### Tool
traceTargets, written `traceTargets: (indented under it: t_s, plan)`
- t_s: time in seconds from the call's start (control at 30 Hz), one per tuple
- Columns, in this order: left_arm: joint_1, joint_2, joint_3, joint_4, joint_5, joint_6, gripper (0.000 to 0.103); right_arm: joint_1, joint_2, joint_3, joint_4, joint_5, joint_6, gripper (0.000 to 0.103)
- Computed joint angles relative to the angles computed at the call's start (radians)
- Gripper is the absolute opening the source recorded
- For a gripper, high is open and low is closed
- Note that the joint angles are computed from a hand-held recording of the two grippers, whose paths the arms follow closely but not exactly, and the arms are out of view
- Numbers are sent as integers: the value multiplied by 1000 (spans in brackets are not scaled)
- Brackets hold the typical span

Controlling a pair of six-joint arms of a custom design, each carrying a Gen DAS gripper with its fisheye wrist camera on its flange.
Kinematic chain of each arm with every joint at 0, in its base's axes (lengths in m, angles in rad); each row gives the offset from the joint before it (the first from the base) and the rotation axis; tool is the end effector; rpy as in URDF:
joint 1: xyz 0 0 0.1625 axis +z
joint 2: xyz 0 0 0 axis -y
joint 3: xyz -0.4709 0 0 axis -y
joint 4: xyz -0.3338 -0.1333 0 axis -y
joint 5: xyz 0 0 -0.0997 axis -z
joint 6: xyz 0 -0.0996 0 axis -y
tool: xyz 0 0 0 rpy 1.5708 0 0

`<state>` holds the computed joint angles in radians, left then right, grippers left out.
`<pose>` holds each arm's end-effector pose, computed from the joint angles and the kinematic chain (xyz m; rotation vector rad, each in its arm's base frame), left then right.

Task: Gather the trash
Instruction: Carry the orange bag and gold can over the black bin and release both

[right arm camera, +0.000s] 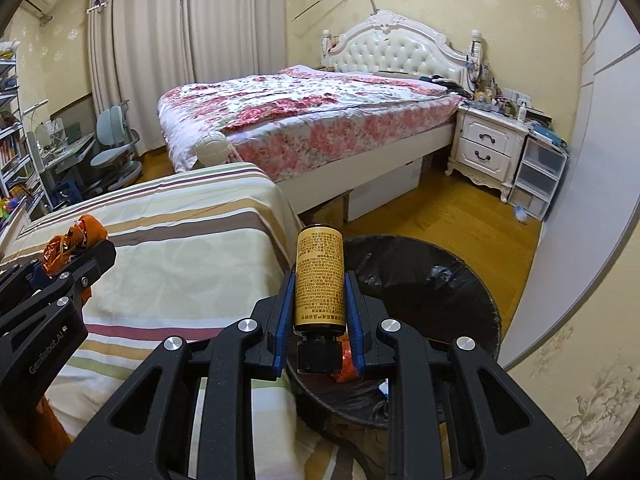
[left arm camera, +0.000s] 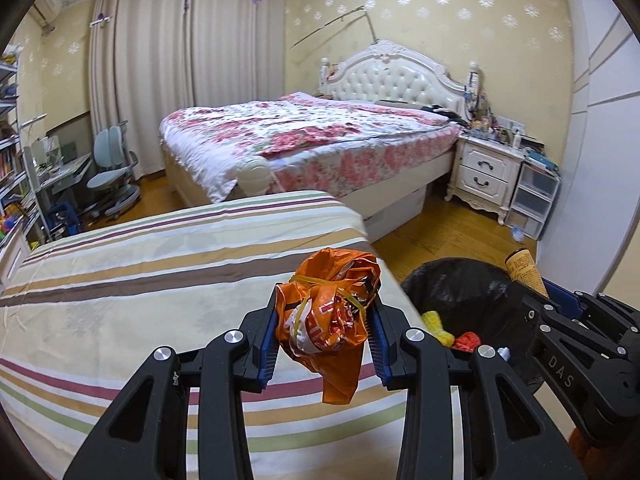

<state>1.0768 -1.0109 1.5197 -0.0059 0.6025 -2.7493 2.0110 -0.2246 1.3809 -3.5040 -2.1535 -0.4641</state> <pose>-0.0679 -0.5802 0.2843 0.2881 2.0196 -1.2023 0.3791 -0.6205 -0.0276 0.7800 -2.2768 0.9690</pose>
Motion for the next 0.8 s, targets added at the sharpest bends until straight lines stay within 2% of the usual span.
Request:
traceTargets:
  t_s: [0.17,0.37,0.8]
  plan:
    - [2,65,-69,59,50,-22,38,-29,-9,-3,-19,-21,2,23]
    - [8,135,-153,109,75,-10,38,-64,-8,-36,-13,-29,9,23]
    - [31,281,-339,196,63,29,39,-101,2,-114,41,-33,13,23]
